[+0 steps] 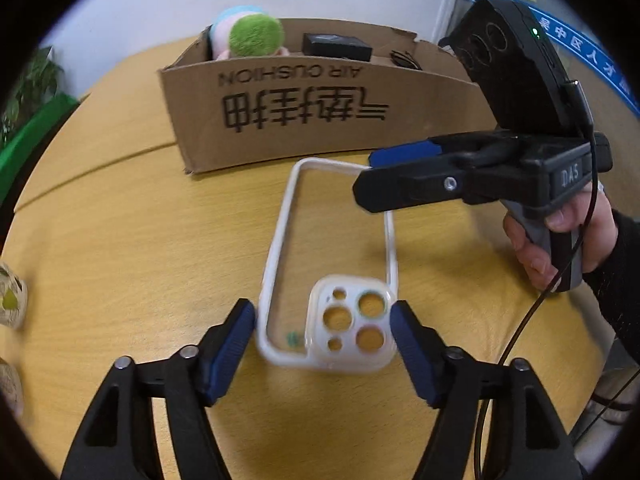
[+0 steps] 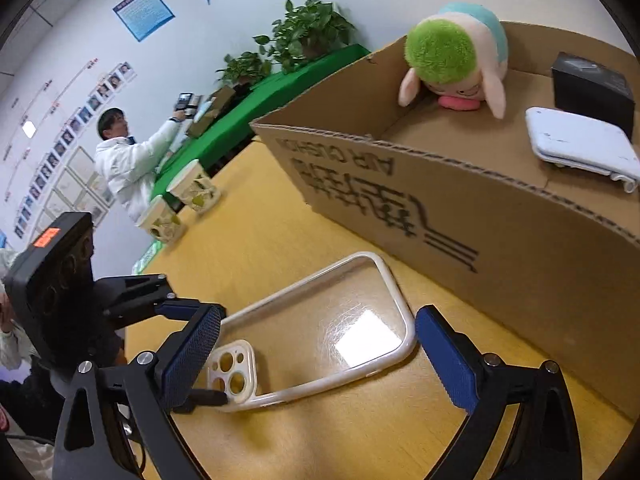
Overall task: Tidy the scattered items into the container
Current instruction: 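Move the left tool to the clear phone case and close on its rim, then lift the phone case with the left tool while the right tool grips its other end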
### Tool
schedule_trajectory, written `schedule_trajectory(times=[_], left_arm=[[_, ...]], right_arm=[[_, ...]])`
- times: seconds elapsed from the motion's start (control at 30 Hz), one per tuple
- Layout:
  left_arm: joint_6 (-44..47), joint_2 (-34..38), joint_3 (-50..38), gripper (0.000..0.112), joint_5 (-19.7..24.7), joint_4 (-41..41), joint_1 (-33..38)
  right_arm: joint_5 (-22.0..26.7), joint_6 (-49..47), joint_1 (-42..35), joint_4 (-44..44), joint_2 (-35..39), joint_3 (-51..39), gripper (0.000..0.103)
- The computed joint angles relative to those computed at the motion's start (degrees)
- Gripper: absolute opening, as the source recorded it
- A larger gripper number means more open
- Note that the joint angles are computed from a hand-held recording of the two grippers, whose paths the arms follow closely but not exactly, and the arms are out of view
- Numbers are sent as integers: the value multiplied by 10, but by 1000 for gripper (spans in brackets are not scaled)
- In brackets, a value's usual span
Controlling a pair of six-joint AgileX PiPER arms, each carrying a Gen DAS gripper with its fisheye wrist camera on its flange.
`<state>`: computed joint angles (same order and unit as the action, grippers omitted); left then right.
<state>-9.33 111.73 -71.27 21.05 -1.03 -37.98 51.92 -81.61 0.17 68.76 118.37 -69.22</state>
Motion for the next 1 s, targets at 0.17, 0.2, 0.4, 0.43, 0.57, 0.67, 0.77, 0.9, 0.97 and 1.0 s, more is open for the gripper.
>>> schedule_trajectory(times=[0.17,0.2,0.4,0.43,0.57,0.67,0.77,0.9,0.97,1.0], left_arm=[[71,1,8,76,-5,-32,1],[119,-2,10,76,-2,-66,6],[325,5,-11,76,52,-171,12],[357,7,-18,76,66,-183,12],[511,15,-38,76,132,-247,-5],[590,21,-53,76,163,-260,-33],[623,41,-90,76,197,-260,-44],[653,67,-135,78,235,-264,-46],[640,80,-152,82,242,-229,-60],[638,80,-150,83,231,-215,-68]], right_arm=[[36,-36,-14,-34,-29,48,100],[68,-43,-24,-43,-31,61,100],[68,-128,-46,-100,-130,177,100],[55,-126,-46,-104,-139,174,100],[79,-67,-56,-135,-116,97,100],[100,-82,-42,-202,-130,75,100],[123,-107,-27,-311,-154,82,99],[84,-132,-14,-405,-179,118,99],[44,-125,-2,-433,-176,131,99],[30,-116,2,-443,-167,131,99]])
